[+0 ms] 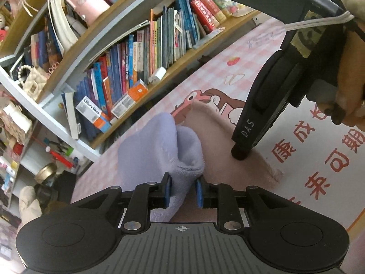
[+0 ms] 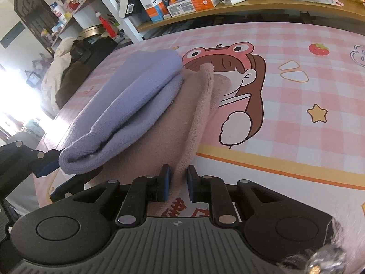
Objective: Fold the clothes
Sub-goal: 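Grasp and lift the lavender end with the left gripper, folding it onto the pink half, then lay the lavender end down and open both grippers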
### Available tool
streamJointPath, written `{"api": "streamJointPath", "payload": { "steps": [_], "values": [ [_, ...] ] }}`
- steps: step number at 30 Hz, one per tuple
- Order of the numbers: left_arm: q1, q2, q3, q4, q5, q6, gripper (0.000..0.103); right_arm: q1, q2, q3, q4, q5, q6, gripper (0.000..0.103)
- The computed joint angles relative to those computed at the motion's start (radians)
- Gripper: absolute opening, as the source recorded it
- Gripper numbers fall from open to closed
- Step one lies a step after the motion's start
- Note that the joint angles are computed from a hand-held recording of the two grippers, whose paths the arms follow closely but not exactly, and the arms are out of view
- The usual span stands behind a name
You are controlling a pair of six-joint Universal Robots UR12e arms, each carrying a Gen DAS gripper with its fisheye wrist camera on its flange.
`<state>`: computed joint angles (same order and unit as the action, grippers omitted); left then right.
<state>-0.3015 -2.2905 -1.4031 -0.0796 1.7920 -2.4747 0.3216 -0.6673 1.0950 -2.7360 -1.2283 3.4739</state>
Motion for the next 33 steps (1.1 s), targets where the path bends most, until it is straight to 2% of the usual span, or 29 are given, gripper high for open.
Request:
{"api": "streamJointPath", "payload": {
  "steps": [1,4,5,7,8,10,12,14,15,19,21,22,24,27,28,29,31,33],
  "values": [
    [0.001,-0.001,0.002,-0.007,-0.001,-0.002,0.022,-0.001,0.0,-0.001,0.002,0.004,-0.002,0.015],
    [0.003,-0.006,0.003,0.001,-0.012,-0.021,0.008,-0.003,0.001,-0.003,0.004,0.011,-0.006,0.015],
    [0.005,-0.005,-0.002,0.025,-0.025,-0.032,0.007,-0.003,0.002,-0.004,0.006,0.014,-0.007,0.015],
    [0.014,0.014,-0.032,0.113,-0.113,-0.073,0.006,-0.004,0.002,-0.005,0.009,0.019,-0.006,0.015],
    [0.017,0.026,-0.043,0.125,-0.158,-0.068,0.006,-0.005,0.003,-0.007,0.011,0.021,-0.006,0.015],
    [0.011,0.036,-0.05,0.07,-0.196,0.007,0.006,-0.006,0.004,-0.01,0.015,0.023,-0.009,0.015],
    [-0.004,0.022,-0.038,0.008,-0.146,0.07,0.007,-0.006,0.003,-0.01,0.018,0.023,-0.013,0.014],
    [-0.011,0.011,-0.015,-0.078,-0.116,0.061,0.008,-0.008,0.004,-0.006,0.008,0.031,-0.008,0.014],
    [-0.013,0.009,-0.008,-0.095,-0.11,0.053,0.009,-0.008,0.004,-0.006,0.008,0.031,-0.008,0.014],
    [-0.013,0.007,-0.002,-0.105,-0.109,0.033,0.014,-0.011,-0.002,-0.004,0.026,0.033,0.009,0.017],
    [-0.012,0.009,-0.009,-0.102,-0.111,0.012,0.016,-0.014,-0.015,0.014,0.017,0.026,0.023,0.028],
    [-0.013,0.011,-0.012,-0.1,-0.112,0.004,0.016,-0.016,-0.022,0.026,0.006,0.019,0.029,0.029],
    [-0.012,0.016,-0.018,-0.1,-0.114,-0.01,0.02,-0.018,-0.037,0.051,-0.022,0.011,0.044,0.03],
    [-0.012,0.029,-0.03,-0.098,-0.099,-0.065,0.044,-0.018,-0.062,0.088,-0.048,-0.013,0.052,0.035],
    [-0.009,0.036,-0.036,-0.093,-0.103,-0.096,0.057,-0.016,-0.07,0.099,-0.053,-0.025,0.055,0.042],
    [-0.006,0.042,-0.042,-0.089,-0.106,-0.126,0.065,-0.015,-0.078,0.11,-0.058,-0.037,0.058,0.047],
    [0.001,0.057,-0.056,-0.079,-0.111,-0.186,0.068,-0.012,-0.094,0.132,-0.067,-0.059,0.063,0.048],
    [0.006,0.075,-0.076,-0.067,-0.114,-0.245,0.069,-0.008,-0.108,0.149,-0.069,-0.083,0.063,0.057]
  ]
}}
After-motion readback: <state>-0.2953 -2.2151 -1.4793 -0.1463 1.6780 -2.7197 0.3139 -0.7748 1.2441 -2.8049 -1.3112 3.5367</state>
